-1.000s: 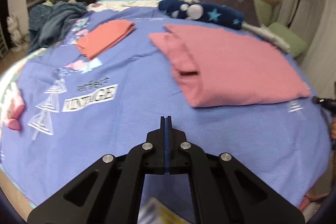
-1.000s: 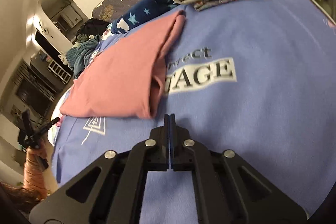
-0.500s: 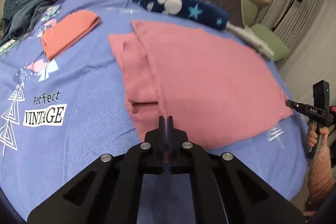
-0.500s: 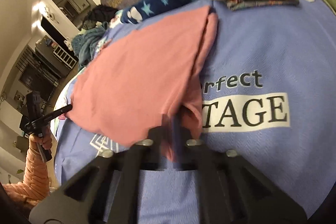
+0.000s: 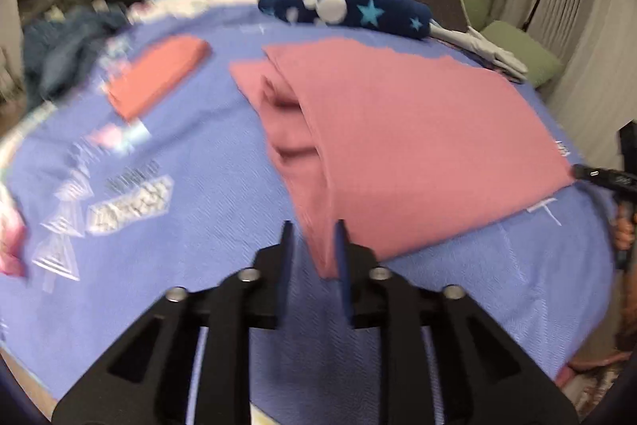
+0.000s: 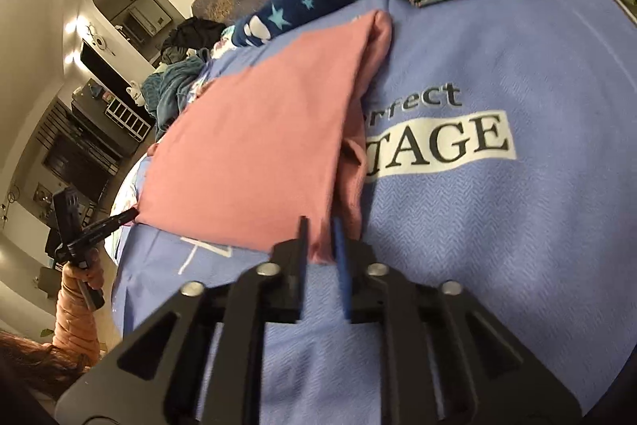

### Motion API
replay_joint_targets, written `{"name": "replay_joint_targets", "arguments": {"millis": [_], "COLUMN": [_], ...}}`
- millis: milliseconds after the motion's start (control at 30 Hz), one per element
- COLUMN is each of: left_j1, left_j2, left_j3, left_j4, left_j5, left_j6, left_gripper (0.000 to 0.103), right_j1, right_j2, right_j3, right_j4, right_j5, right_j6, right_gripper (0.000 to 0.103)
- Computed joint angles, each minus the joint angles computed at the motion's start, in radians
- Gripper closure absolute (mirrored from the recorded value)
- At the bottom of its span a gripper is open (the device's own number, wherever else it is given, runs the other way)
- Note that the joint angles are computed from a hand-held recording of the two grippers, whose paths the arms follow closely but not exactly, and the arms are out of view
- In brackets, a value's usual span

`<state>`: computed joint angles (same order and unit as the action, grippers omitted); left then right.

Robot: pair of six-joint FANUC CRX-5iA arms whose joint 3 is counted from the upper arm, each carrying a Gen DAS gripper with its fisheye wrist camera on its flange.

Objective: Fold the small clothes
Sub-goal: 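Open the left gripper and press the folded shirt flat with both grippers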

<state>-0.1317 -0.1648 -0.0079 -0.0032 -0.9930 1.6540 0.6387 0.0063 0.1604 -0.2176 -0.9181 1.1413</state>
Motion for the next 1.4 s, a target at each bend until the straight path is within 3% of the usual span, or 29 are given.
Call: {"name": "replay_joint_targets", "arguments": {"millis": [33, 100, 167, 200, 267, 300, 367, 500, 567, 667, 733, 800, 900, 1000, 1267, 1333, 1367, 1400], "left_j1": [-0.014, -0.030, -0.045, -0.071, -0.145, -0.175, -0.213, -0.251, -0.280, -0.333, -0.360, -0.386, -0.385, -0.379, -0.378, -0.383, -0.385, -0.385], "left_j2": [-0.005, -0.021, 0.001, 0.032, 0.102, 0.136, 0.175, 0.238, 0.304, 0.441, 0.536, 0.619, 0.701, 0.732, 0.686, 0.694, 0.699, 0.690], "left_j3": [0.010, 0.001, 0.003, 0.034, 0.125, 0.165, 0.207, 0.254, 0.310, 0.448, 0.557, 0.669, 0.746, 0.743, 0.631, 0.636, 0.641, 0.625], "left_j4": [-0.023, -0.009, 0.045, 0.006, -0.146, -0.195, -0.211, -0.022, 0.056, 0.142, 0.165, 0.157, 0.245, 0.340, 0.397, 0.404, 0.412, 0.425], "left_j5": [0.012, 0.074, 0.097, 0.070, -0.031, -0.080, -0.091, 0.029, 0.046, 0.021, -0.021, -0.077, -0.137, -0.162, -0.085, -0.086, -0.088, -0.083], "left_j6": [0.013, 0.004, -0.048, -0.045, 0.025, 0.045, 0.045, -0.142, -0.227, -0.321, -0.363, -0.365, -0.388, -0.415, -0.492, -0.511, -0.522, -0.542], "left_gripper": [0.068, 0.065, 0.052, 0.043, 0.043, 0.043, 0.043, 0.042, 0.041, 0.040, 0.032, 0.032, 0.032, 0.032, 0.031, 0.031, 0.031, 0.031], "right_j1": [0.012, 0.021, 0.018, 0.024, 0.037, 0.041, 0.039, 0.004, -0.010, -0.046, -0.081, -0.110, -0.123, -0.145, -0.153, -0.158, -0.159, -0.161], "right_j2": [-0.006, -0.009, -0.014, -0.010, 0.028, 0.023, 0.002, -0.016, 0.006, 0.071, 0.132, 0.197, 0.285, 0.379, 0.609, 0.638, 0.646, 0.653], "right_j3": [-0.003, 0.002, -0.002, -0.008, 0.007, -0.011, -0.025, -0.014, 0.018, 0.104, 0.186, 0.276, 0.388, 0.516, 0.828, 0.860, 0.868, 0.877], "right_j4": [0.033, 0.054, 0.041, 0.055, 0.101, 0.107, 0.094, 0.096, 0.138, 0.138, 0.095, 0.051, 0.051, 0.001, 0.015, 0.005, 0.007, 0.008], "right_j5": [0.000, 0.007, 0.026, 0.025, -0.047, -0.032, -0.025, -0.007, -0.014, -0.040, -0.069, -0.110, -0.170, -0.240, -0.381, -0.373, -0.357, -0.343], "right_j6": [-0.009, -0.014, -0.006, -0.019, -0.070, -0.075, -0.054, -0.067, -0.097, -0.079, -0.058, -0.020, 0.015, 0.057, 0.099, 0.103, 0.100, 0.094], "right_gripper": [0.084, 0.084, 0.084, 0.084, 0.084, 0.084, 0.084, 0.076, 0.076, 0.075, 0.075, 0.075, 0.075, 0.075, 0.075, 0.075, 0.078, 0.098]}}
